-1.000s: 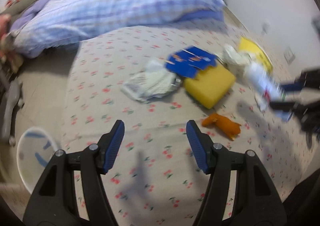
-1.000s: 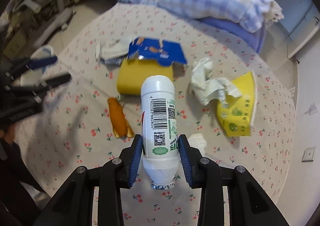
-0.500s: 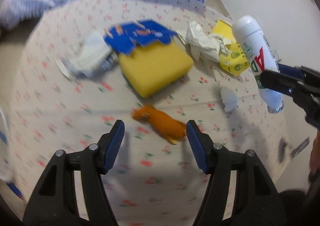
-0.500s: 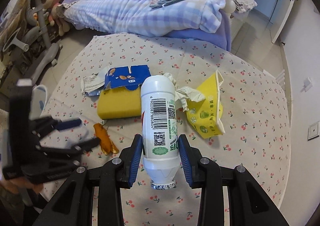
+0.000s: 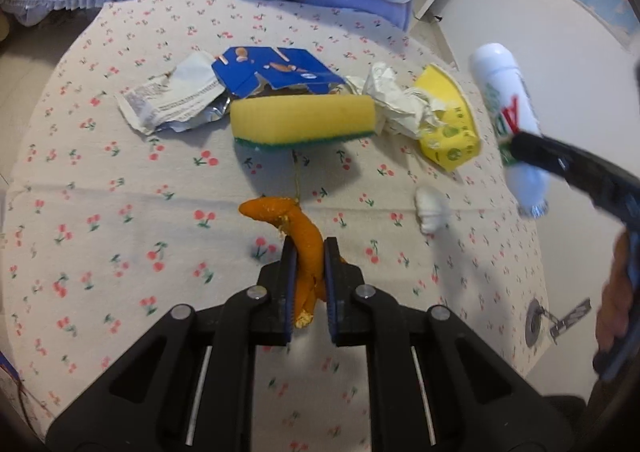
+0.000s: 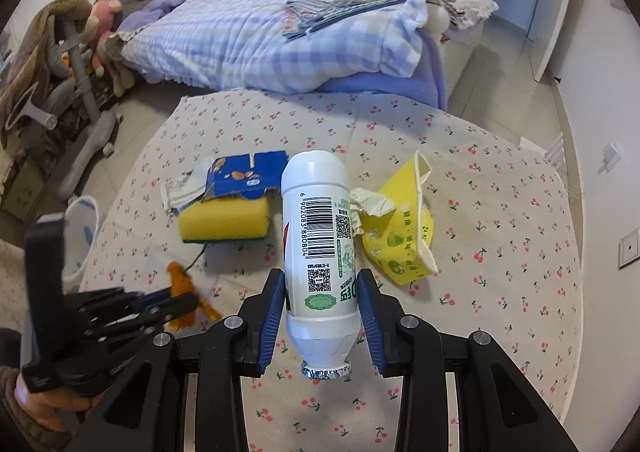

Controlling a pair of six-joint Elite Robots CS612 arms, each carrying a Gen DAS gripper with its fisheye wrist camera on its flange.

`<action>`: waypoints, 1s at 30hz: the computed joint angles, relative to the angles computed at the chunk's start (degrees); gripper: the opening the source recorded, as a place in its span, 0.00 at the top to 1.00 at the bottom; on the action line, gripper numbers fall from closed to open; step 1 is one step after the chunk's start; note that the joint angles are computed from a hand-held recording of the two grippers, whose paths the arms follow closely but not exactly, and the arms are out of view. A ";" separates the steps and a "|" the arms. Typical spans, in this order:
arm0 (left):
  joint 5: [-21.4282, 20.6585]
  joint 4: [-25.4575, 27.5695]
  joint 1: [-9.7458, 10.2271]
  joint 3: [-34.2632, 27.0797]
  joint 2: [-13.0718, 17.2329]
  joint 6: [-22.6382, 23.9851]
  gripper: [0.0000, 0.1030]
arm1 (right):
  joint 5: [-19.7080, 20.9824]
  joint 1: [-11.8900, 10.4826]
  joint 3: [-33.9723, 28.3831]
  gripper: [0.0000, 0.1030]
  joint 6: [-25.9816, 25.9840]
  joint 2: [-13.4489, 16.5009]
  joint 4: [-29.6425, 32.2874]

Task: Collect trash
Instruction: 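Grasp the orange object with the left tool, then carry the orange object to the bucket with the left tool while the right tool carries the white bottle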

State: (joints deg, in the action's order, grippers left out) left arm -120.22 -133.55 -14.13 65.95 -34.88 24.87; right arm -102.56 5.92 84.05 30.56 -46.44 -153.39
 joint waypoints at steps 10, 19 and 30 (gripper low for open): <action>-1.27 1.71 2.74 -2.36 -0.03 3.94 0.87 | -1.13 -0.13 -0.09 0.64 3.37 0.02 -1.25; 1.15 1.31 5.76 -7.80 1.77 2.72 0.87 | 0.02 1.26 -3.61 0.64 0.14 1.90 -2.87; 6.79 -2.01 10.08 -17.43 7.48 -10.40 0.87 | 1.44 3.29 -8.76 0.64 -2.19 4.76 -4.42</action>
